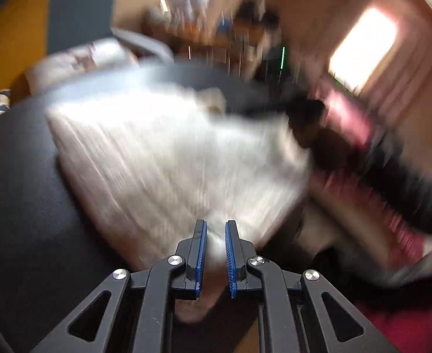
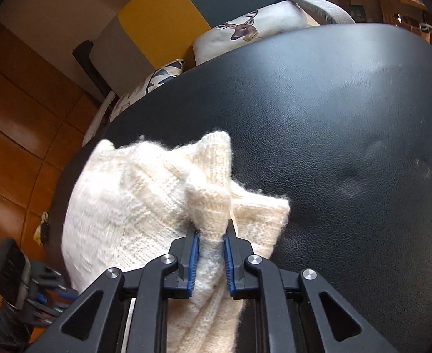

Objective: Fold clothes

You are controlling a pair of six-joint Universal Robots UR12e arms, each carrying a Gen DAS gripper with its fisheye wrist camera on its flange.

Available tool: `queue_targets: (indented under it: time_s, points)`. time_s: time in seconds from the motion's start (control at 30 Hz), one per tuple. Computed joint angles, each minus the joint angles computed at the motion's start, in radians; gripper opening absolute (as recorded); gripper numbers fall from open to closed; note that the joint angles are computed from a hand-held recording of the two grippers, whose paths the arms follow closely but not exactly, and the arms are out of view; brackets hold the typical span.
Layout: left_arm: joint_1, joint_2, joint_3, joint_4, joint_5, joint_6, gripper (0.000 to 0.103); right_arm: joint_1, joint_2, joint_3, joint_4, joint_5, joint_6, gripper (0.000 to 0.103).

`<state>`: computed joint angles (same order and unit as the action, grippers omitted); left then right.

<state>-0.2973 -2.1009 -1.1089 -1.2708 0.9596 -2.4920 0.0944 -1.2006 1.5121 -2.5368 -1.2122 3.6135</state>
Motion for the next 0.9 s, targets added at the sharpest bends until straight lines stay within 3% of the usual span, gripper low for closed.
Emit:
queue_targets:
  time_s: [0.03, 0.17, 0.2, 0.37, 0.43, 0.5, 0.57, 0.67, 0.7, 0.77, 0.8, 0.9]
  points:
    - [-0.007, -0.003, 0.003, -0.02, 0.031, 0.015, 0.012, -0.001, 0.001, 0.002, -0.007, 0.001, 0.001, 0.014]
    - [0.0, 0.006, -0.007, -0.02, 0.012, -0.009, 0.012, 0.001, -0.001, 0.001, -0.01, -0.013, 0.001, 0.016]
    - [0.003, 0.011, -0.01, -0.016, 0.008, -0.006, 0.012, 0.001, -0.004, 0.001, -0.011, -0.02, 0.005, 0.021]
    - [0.021, 0.016, 0.004, 0.031, -0.085, -0.043, 0.012, 0.004, -0.05, 0.026, -0.081, -0.062, -0.012, 0.021]
    - [0.02, 0.014, 0.007, 0.065, -0.081, -0.06, 0.012, 0.012, -0.076, 0.036, -0.109, -0.077, -0.057, 0.021]
    - [0.021, 0.007, 0.017, 0.063, -0.089, -0.072, 0.015, 0.02, -0.087, 0.034, -0.121, -0.026, -0.117, 0.022]
    - [0.012, -0.007, 0.029, 0.078, -0.071, -0.09, 0.016, 0.037, -0.086, 0.017, -0.093, 0.019, -0.194, 0.021]
    - [0.004, -0.021, 0.037, 0.061, -0.073, -0.094, 0.016, 0.066, -0.076, -0.01, 0.016, 0.029, -0.292, 0.021]
    - [0.001, -0.024, 0.038, 0.061, -0.07, -0.095, 0.017, 0.078, -0.071, -0.02, 0.07, 0.002, -0.321, 0.021]
    - [-0.005, -0.025, 0.031, 0.071, -0.045, -0.101, 0.021, 0.102, -0.055, -0.042, 0.204, -0.129, -0.352, 0.018]
    - [-0.007, -0.028, 0.031, 0.059, -0.04, -0.103, 0.022, 0.103, -0.055, -0.031, 0.216, -0.152, -0.34, 0.01]
    - [-0.01, -0.036, 0.03, 0.034, -0.03, -0.116, 0.023, 0.07, -0.073, 0.043, 0.114, -0.07, -0.244, 0.008]
